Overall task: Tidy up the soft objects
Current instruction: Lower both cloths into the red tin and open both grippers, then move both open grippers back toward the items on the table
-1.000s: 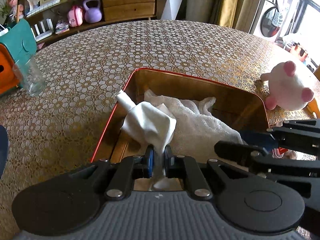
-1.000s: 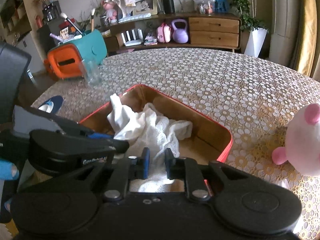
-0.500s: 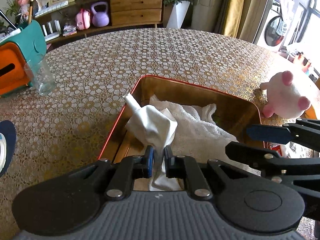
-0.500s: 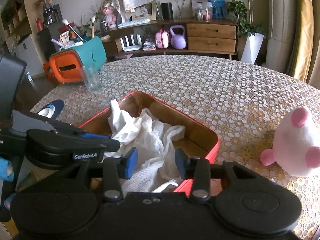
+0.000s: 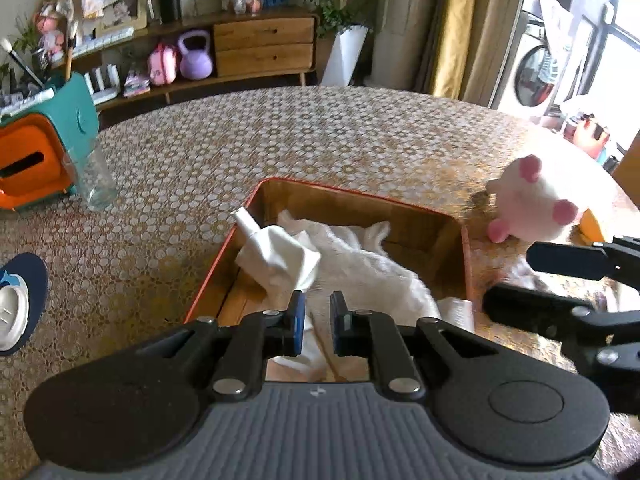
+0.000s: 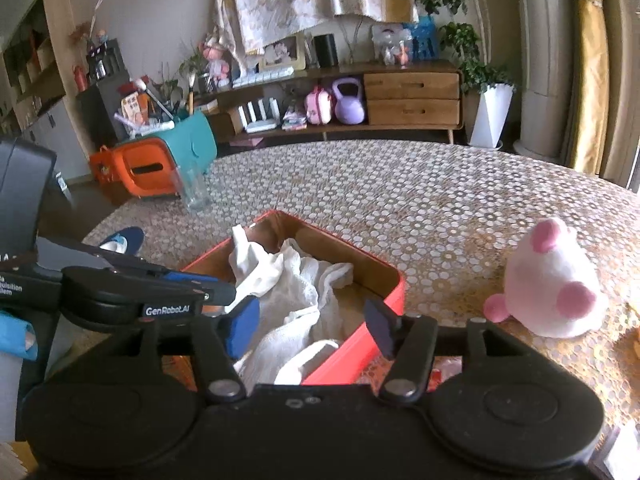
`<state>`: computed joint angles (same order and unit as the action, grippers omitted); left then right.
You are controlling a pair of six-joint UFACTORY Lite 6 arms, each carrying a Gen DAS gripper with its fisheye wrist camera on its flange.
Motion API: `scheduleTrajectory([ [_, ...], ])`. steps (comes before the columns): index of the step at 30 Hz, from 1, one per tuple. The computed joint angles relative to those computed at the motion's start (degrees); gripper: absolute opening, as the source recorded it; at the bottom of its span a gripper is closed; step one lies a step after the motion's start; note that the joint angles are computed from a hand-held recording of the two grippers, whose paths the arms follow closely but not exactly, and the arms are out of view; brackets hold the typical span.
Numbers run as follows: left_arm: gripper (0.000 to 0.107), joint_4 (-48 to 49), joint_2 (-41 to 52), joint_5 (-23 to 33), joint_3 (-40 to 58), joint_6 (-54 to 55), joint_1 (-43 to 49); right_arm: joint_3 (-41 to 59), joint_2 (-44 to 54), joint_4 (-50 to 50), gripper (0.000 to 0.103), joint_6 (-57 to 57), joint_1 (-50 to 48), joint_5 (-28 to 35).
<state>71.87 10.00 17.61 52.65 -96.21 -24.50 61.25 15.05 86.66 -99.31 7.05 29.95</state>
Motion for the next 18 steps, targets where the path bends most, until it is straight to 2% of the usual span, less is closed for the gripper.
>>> scheduleTrajectory([
  [10, 0.013, 1.3, -10.3, 8.3, -3.2, -5.3, -13.1, -12.1, -16.7, -2.7, 0.064, -1.6, -10.5, 8.7],
  [18, 0.013, 2.4, -10.1, 15.7, 0.3, -10.1, -25.3, -16.8, -24.4, -6.3, 0.069, -0.9, -22.1, 17.3],
])
